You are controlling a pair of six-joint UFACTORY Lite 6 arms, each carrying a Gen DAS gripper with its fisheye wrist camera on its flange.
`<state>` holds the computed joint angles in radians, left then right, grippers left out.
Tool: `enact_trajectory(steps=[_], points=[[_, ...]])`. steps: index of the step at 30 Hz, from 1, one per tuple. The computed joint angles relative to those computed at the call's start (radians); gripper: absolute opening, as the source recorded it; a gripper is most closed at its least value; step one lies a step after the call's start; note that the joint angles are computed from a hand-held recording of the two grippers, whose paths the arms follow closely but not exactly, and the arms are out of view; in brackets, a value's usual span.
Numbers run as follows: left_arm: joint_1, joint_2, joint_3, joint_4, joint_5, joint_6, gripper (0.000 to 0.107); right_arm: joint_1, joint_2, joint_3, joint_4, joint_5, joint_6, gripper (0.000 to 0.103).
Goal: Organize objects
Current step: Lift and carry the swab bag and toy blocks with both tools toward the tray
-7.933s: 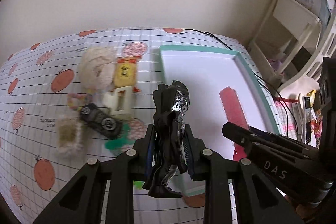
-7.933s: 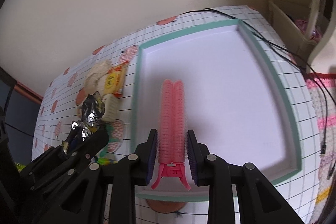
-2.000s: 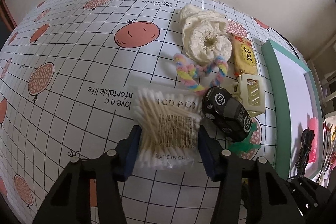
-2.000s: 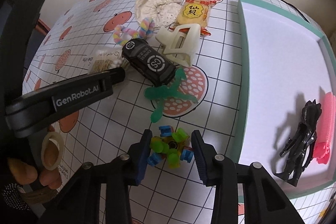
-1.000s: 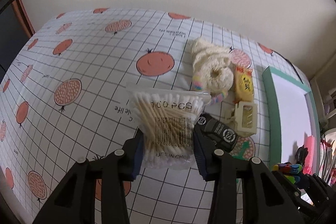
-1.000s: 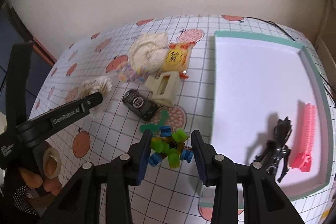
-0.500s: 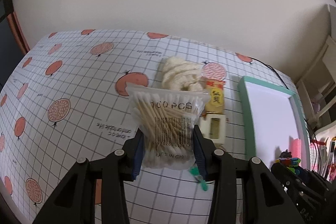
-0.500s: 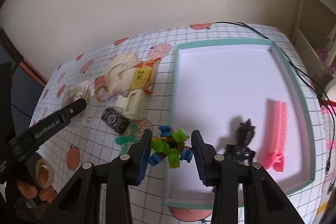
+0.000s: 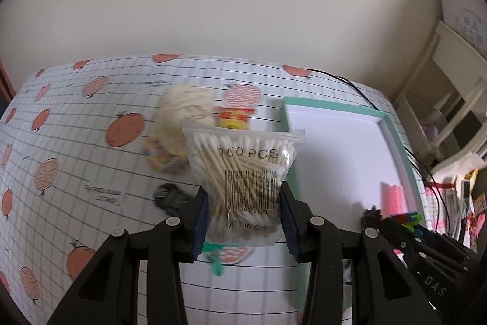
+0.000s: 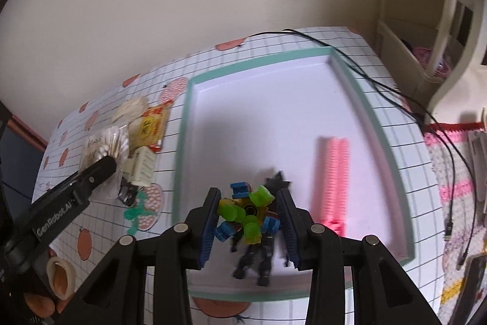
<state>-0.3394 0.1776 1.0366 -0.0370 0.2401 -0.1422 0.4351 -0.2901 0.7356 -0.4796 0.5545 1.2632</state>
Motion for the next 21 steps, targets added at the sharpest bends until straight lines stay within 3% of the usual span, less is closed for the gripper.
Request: enact_trajectory(steps=[21], points=[[-0.225,0.151,0.082,0.037,-0.023,-0.09,0.044,-0.199,-0.246,-0.194,0.075,0.097,-0.108,0.041]])
